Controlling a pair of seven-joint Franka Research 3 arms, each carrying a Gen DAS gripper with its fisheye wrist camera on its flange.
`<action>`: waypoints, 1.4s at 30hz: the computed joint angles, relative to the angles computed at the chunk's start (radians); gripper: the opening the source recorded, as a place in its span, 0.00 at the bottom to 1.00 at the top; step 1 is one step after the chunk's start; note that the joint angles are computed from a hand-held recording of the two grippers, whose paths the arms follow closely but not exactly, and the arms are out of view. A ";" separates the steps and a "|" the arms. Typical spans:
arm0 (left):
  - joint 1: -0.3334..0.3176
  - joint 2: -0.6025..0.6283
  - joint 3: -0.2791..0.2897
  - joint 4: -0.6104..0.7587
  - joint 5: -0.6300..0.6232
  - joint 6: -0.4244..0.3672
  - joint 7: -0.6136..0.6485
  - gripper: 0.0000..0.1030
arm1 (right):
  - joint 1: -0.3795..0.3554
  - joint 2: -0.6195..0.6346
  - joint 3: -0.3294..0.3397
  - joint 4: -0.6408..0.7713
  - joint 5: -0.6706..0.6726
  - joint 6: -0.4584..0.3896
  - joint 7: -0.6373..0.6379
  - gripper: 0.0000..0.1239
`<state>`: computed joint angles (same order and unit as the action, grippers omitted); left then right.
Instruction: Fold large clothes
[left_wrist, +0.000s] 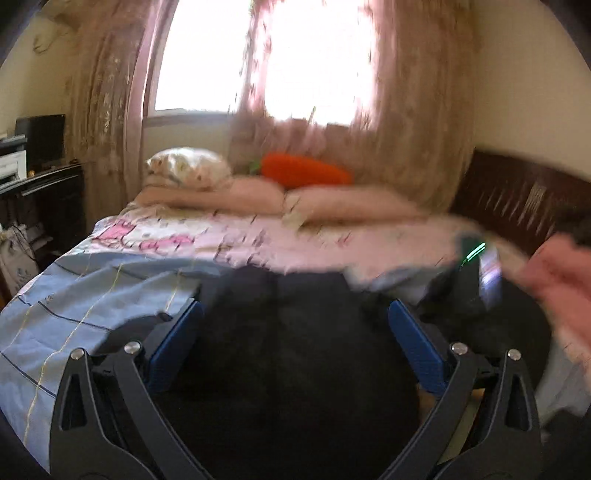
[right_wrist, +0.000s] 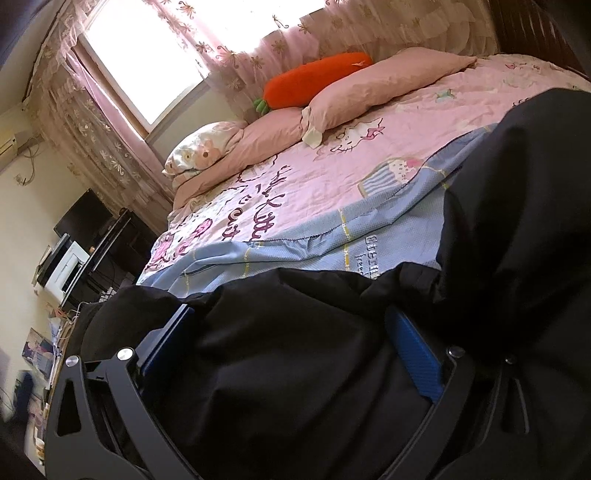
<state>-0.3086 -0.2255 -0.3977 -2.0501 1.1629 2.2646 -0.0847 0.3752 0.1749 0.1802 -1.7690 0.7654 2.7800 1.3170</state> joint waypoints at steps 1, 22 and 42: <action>0.007 0.045 0.014 0.014 -0.033 -0.006 0.045 0.98 | 0.004 -0.001 -0.008 0.000 0.019 -0.004 -0.013 0.82; 0.119 0.143 0.147 -0.017 -0.207 0.233 0.212 0.98 | -0.025 -0.108 0.032 -0.126 -0.329 0.236 0.332 0.82; 0.139 0.145 0.171 -0.064 -0.207 0.349 0.171 0.98 | 0.006 -0.018 -0.155 0.096 -0.700 -0.236 0.359 0.64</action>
<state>-0.1700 -0.0805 -0.2264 -2.1143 0.9555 2.6138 0.0863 0.3815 0.1573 0.0248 -1.6731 0.0655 2.5443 1.6763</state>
